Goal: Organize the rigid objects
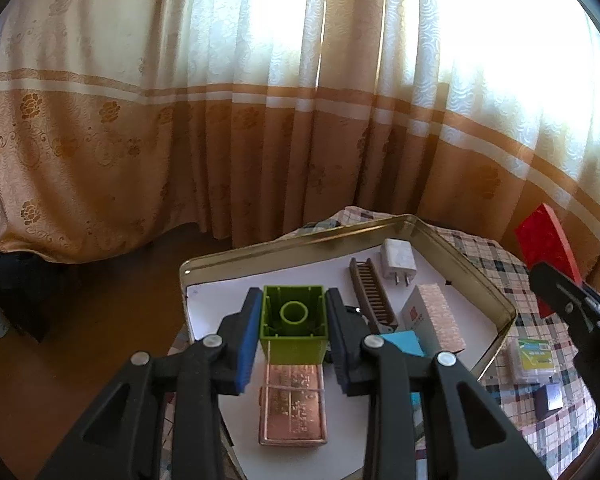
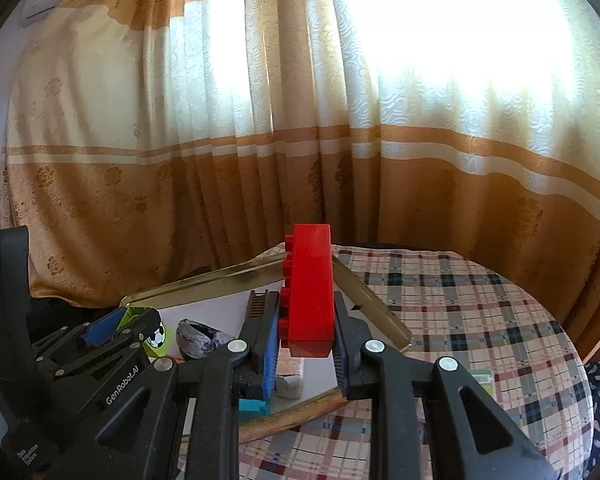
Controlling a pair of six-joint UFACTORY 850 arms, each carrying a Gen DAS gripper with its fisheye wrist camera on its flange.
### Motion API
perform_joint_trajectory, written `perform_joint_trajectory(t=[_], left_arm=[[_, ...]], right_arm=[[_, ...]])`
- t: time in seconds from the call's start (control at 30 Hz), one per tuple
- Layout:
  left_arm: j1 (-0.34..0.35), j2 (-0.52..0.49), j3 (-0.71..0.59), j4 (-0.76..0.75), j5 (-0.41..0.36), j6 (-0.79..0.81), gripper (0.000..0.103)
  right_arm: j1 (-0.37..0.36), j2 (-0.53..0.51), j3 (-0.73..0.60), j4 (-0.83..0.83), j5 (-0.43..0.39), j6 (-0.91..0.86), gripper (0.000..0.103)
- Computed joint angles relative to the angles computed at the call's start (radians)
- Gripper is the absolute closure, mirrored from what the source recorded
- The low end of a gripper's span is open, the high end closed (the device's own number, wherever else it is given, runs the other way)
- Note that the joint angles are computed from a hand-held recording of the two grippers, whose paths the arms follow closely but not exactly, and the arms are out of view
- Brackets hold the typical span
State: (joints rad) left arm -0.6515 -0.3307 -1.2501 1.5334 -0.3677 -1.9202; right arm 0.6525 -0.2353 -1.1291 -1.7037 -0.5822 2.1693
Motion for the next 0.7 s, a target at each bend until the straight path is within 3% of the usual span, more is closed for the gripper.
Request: perform_joint_trajectory(t=[0.7], left_arm=[[0.032,-0.034,-0.043,-0.068,-0.012,0.086,0.072]], right_arm=[[-0.014,-0.084,-0.091,0.030,0.057,-0.054,0.078]])
